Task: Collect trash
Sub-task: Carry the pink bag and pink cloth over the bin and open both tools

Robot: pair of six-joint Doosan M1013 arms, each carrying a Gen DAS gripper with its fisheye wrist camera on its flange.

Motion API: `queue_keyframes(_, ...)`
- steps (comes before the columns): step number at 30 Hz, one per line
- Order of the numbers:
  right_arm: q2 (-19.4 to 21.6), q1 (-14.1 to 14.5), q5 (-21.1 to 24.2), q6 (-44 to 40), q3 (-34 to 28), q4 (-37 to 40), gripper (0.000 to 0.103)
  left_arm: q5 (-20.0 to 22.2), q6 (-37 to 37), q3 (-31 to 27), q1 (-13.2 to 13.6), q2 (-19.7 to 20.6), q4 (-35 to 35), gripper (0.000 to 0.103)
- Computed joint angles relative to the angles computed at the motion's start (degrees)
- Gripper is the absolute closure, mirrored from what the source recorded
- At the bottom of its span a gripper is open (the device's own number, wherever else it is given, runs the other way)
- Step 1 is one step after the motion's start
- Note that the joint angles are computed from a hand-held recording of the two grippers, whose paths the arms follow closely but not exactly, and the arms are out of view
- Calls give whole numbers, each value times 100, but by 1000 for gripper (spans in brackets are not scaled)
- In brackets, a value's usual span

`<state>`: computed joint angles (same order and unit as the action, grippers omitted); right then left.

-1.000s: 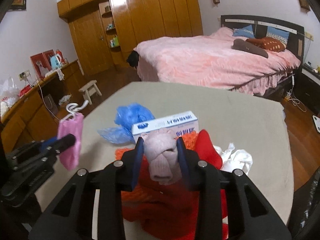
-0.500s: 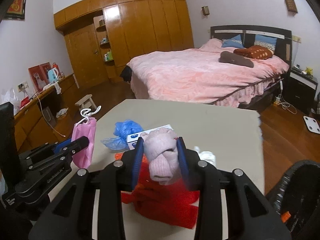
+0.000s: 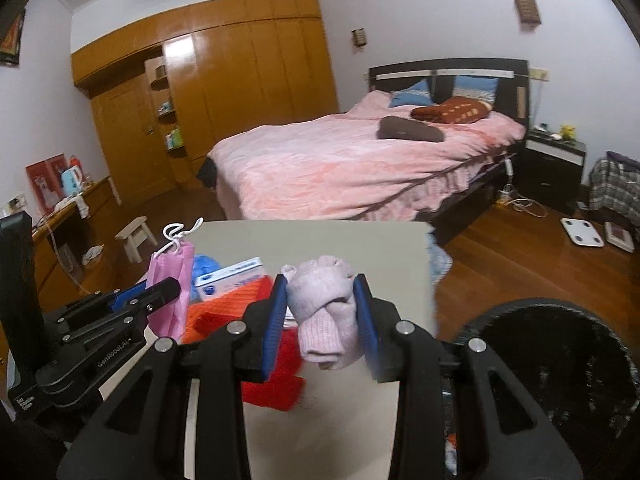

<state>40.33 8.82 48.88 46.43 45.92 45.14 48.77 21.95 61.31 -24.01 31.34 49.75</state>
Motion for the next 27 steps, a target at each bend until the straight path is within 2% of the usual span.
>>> queue_keyframes(14,-248,-480,-633,372,484,-359,70,-467,1262,-1031,-258,622,-887,85)
queue_keyframes(27,-253,-883,-1051,1082,606,-1000,70,-634,2821,-2323,-402,1392,-2324,85)
